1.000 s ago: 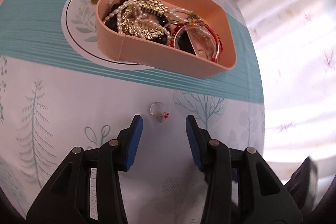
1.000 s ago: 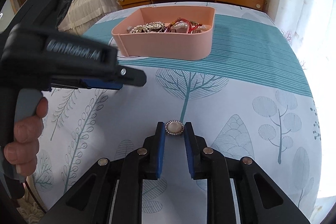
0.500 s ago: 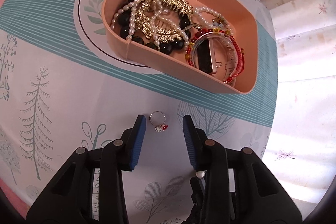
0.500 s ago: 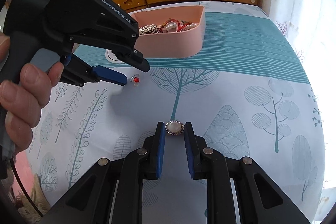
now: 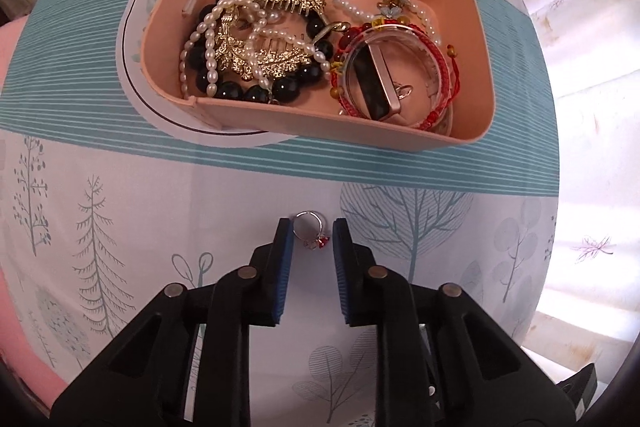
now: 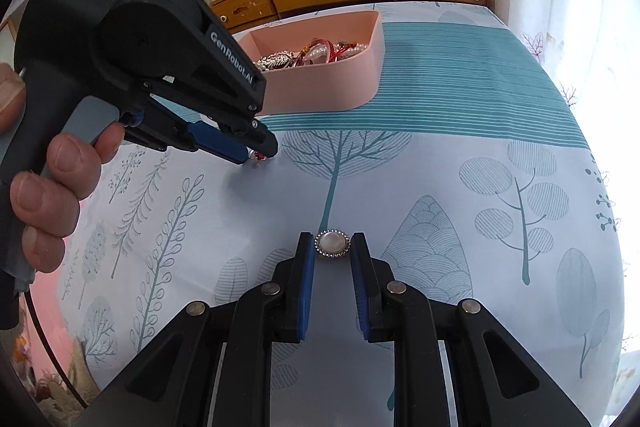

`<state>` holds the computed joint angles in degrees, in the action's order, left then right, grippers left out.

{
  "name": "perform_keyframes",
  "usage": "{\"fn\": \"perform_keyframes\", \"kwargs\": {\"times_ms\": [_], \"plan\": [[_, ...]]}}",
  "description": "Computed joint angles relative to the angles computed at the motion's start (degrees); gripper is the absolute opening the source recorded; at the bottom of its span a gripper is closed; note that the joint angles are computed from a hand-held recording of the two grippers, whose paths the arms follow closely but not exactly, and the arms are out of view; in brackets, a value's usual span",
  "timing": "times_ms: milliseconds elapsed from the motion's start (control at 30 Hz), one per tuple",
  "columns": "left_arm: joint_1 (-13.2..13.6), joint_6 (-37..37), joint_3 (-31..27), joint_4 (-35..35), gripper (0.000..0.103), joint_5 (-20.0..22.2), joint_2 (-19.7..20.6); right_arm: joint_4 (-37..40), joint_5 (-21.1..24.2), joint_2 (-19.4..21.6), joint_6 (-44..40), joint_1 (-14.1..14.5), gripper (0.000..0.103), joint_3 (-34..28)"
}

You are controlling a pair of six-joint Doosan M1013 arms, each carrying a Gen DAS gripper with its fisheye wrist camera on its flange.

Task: Organize jewelry
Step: 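Grasp the pearl earring with the right gripper while the left gripper grasps the red-stone ring, then carry the earring and ring into the pink tray and open both grippers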

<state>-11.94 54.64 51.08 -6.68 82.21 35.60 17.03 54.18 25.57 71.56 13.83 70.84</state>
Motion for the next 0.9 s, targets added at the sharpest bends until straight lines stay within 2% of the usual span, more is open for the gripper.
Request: {"fn": "perform_keyframes", "kwargs": {"times_ms": [233,667,900], "plan": [[0.3,1.5,-0.7,-1.1,0.007,0.4,0.5,0.4,-0.1,0.0,-0.3,-0.1,0.018,0.1],[0.3,5.2,1.1,0.2,0.006,-1.3,-1.0,-0.5,0.1,0.0,-0.1,0.1,0.018,-0.2],[1.1,6.6,0.8,-1.4,0.006,-1.8,-2.2,-1.0,0.4,0.2,0.5,0.2,0.018,-0.6]]}}
